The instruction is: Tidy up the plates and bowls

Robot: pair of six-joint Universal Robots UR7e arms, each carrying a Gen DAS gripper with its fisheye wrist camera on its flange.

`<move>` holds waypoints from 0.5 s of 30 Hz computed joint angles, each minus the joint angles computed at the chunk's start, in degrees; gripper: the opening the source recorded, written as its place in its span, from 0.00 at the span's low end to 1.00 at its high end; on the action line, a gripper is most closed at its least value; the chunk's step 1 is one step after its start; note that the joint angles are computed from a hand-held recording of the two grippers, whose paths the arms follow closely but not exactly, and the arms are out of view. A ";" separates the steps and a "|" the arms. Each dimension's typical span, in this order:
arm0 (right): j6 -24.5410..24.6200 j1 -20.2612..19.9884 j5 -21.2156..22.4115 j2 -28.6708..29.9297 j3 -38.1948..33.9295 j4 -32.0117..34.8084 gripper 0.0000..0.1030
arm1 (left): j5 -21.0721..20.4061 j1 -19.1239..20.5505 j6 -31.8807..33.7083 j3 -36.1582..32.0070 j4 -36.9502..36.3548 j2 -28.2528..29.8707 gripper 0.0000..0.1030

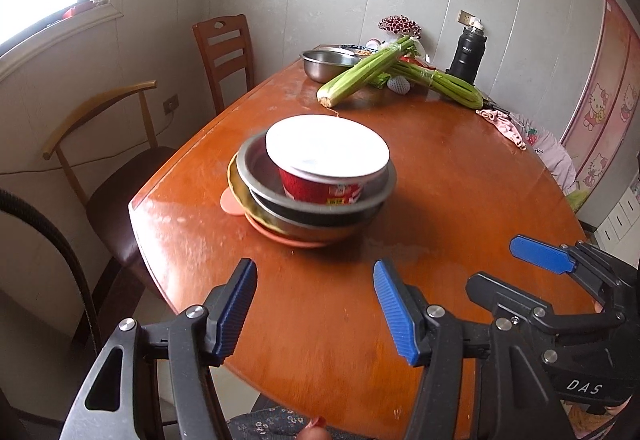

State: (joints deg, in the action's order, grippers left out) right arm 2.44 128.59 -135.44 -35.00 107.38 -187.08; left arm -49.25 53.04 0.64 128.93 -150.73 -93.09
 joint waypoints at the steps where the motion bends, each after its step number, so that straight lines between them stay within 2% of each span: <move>1: -0.12 0.21 -0.11 0.23 0.53 -1.18 0.72 | -0.04 -0.06 0.22 0.38 -0.13 -0.36 0.59; 15: 1.81 1.82 -2.68 1.86 2.72 -7.14 0.72 | 0.48 -0.72 0.99 2.73 0.18 -2.59 0.59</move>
State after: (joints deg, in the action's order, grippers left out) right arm 4.25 130.41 -138.11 -33.14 110.10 -194.22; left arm -48.76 52.32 1.63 131.66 -150.55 -95.68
